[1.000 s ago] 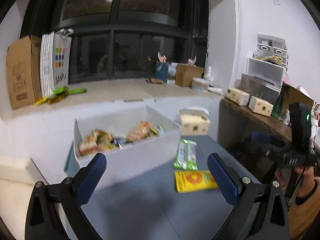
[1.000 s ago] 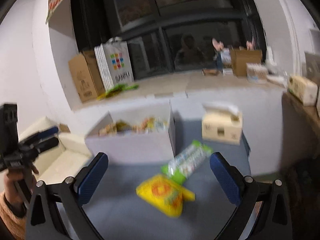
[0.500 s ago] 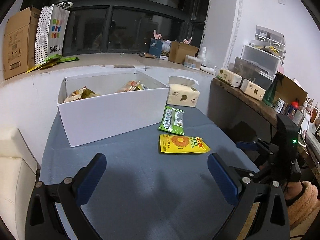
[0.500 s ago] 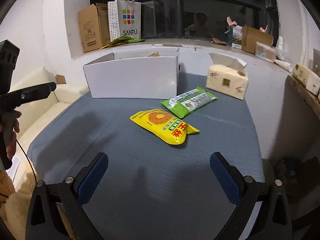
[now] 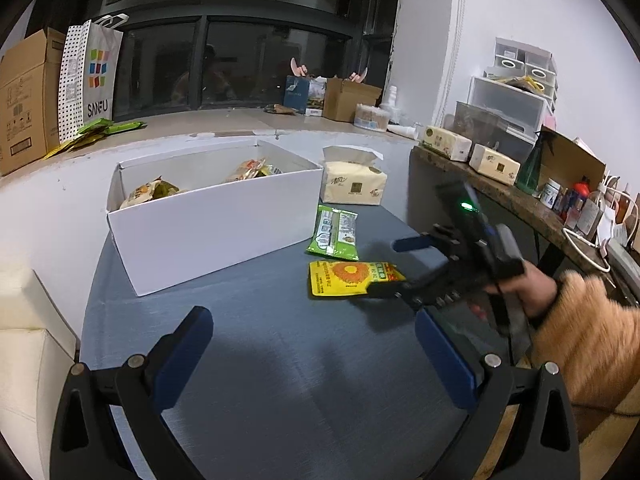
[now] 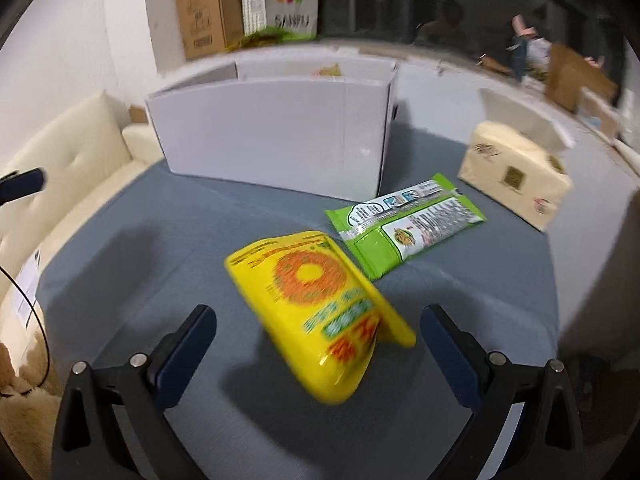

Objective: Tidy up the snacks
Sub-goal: 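Grasp the yellow chip bag with the right gripper while the left grasps the green seaweed pack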

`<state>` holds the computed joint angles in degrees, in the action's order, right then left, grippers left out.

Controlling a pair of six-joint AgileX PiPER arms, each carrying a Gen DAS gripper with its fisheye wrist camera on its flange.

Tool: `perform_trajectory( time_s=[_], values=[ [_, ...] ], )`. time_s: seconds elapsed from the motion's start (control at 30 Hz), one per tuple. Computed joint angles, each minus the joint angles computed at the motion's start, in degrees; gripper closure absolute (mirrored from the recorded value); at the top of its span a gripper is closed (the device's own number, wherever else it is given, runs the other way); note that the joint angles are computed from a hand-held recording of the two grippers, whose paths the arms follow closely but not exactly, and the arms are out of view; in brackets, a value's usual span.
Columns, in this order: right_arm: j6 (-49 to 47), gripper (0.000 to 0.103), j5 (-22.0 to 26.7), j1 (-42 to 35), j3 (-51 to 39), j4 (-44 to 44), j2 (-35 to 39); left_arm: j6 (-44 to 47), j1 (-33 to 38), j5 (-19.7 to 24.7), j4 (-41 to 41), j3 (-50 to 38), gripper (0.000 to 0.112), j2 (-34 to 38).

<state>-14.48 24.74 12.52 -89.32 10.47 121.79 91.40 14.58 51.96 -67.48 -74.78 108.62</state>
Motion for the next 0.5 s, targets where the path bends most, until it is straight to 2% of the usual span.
perform_trajectory(
  time_s=[0.03,0.07,0.13,0.23,0.37,0.4,0.43,0.5],
  values=[
    [-4.9,0.0,4.6,-1.0,-4.8,4.0,2.8,-0.2,0.1,0.2,0.2,-0.3,0.01,0.2],
    [-7.7,0.0,7.0,-1.8,-7.4,6.5,4.5,-0.3,0.4,0.5,0.3,-0.5,0.01,0.4],
    [-8.3,0.0,11.5,-2.5,-13.3,6.9,8.2,-0.2,0.7,0.6,0.3,-0.7,0.01,0.6],
    [-7.7,0.0,14.8,-2.4,-18.0,5.1,11.8,-1.2,1.2,0.9,0.9,-1.8,0.01,1.6],
    [-7.9,0.007,12.3,-0.7,-14.9,1.2,10.2,-1.1,2.0,0.8,0.9,-1.9,0.01,2.0],
    [-8.1,0.021,11.4,-0.5,-13.6,1.3,9.3,-1.0,2.2,0.9,0.8,-1.9,0.01,2.1],
    [-8.5,0.041,10.8,-0.5,-12.4,2.3,8.3,-1.4,2.2,0.8,0.9,-2.1,0.01,2.4],
    [-9.0,0.057,10.5,-0.6,-9.6,5.6,6.4,-2.4,2.0,0.6,1.5,-2.6,0.01,3.0]
  ],
)
